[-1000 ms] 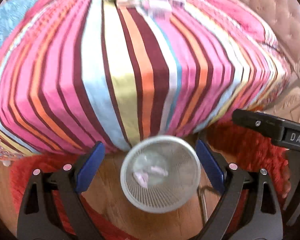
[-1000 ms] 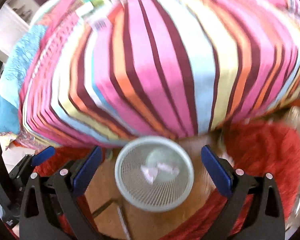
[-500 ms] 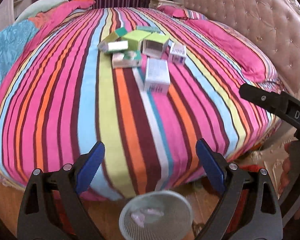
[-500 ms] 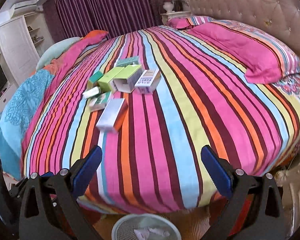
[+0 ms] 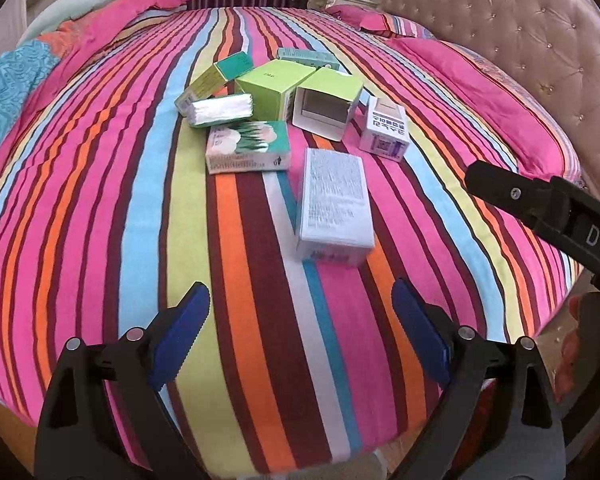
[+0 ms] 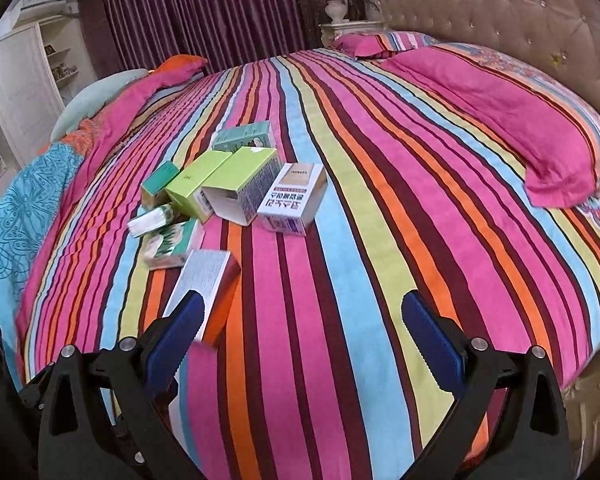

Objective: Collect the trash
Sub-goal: 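Raise both tools from the wastebasket back toward the box pile, then grasp the white printed box with the left tool while the right tool grasps the COSNORI box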

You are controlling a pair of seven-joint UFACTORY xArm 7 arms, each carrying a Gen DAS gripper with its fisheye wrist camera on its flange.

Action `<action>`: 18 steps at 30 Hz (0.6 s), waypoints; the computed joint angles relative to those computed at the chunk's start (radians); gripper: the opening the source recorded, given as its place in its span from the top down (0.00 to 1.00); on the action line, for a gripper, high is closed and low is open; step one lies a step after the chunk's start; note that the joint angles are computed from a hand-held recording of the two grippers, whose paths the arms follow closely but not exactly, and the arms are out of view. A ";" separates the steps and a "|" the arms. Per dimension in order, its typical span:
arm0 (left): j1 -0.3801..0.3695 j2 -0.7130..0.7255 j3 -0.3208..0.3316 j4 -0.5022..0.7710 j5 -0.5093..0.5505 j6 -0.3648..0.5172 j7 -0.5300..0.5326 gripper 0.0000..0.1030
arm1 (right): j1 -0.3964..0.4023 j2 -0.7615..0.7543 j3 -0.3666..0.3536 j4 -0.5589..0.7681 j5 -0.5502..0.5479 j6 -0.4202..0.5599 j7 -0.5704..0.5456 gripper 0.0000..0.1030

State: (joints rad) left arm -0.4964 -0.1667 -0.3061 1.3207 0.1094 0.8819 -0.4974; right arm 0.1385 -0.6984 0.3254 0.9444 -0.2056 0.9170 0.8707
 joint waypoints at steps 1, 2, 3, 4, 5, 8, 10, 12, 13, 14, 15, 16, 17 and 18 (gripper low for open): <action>0.001 0.016 -0.001 0.012 0.005 0.000 -0.001 0.13 | -0.003 0.017 -0.002 0.006 -0.004 -0.009 -0.006 0.08; 0.001 0.029 0.000 0.022 0.005 -0.002 -0.001 0.13 | -0.007 0.037 -0.004 0.013 -0.009 -0.017 -0.012 0.08; -0.001 0.048 0.001 0.037 0.003 -0.004 0.001 0.13 | -0.009 0.053 -0.007 0.019 -0.013 -0.023 -0.017 0.08; -0.003 0.064 0.003 0.050 0.001 -0.008 0.003 0.13 | -0.013 0.073 -0.010 0.028 -0.019 -0.029 -0.021 0.08; -0.007 0.080 0.005 0.065 0.000 -0.009 0.004 0.13 | -0.014 0.091 -0.013 0.035 -0.023 -0.034 -0.024 0.08; -0.019 0.123 0.007 0.104 0.022 -0.005 -0.002 0.13 | -0.015 0.147 -0.029 0.061 -0.034 -0.049 -0.042 0.08; -0.028 0.152 0.011 0.129 0.057 0.000 -0.014 0.13 | -0.014 0.182 -0.039 0.078 -0.042 -0.055 -0.054 0.08; -0.036 0.174 0.018 0.147 0.083 0.006 -0.034 0.13 | -0.013 0.211 -0.050 0.090 -0.048 -0.062 -0.060 0.08; -0.039 0.185 0.023 0.154 0.088 0.005 -0.043 0.13 | -0.012 0.225 -0.058 0.095 -0.048 -0.071 -0.063 0.08; -0.041 0.197 0.028 0.162 0.091 0.006 -0.051 0.13 | -0.009 0.237 -0.064 0.099 -0.047 -0.078 -0.066 0.08; -0.044 0.205 0.032 0.169 0.093 0.008 -0.055 0.13 | -0.007 0.250 -0.071 0.104 -0.046 -0.087 -0.071 0.08; -0.046 0.214 0.036 0.176 0.093 0.007 -0.058 0.13 | -0.005 0.264 -0.077 0.110 -0.046 -0.096 -0.078 0.08; -0.049 0.223 0.039 0.182 0.094 0.007 -0.059 0.13 | -0.006 0.279 -0.079 0.119 -0.054 -0.099 -0.082 0.08; -0.053 0.235 0.042 0.192 0.098 0.012 -0.060 0.13 | -0.006 0.293 -0.079 0.129 -0.062 -0.097 -0.084 0.08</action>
State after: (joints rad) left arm -0.5493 0.0679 -0.2643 1.5130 0.2069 0.8934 -0.5575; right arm 0.1322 -0.4057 0.2466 1.0734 -0.2672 0.8199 0.7862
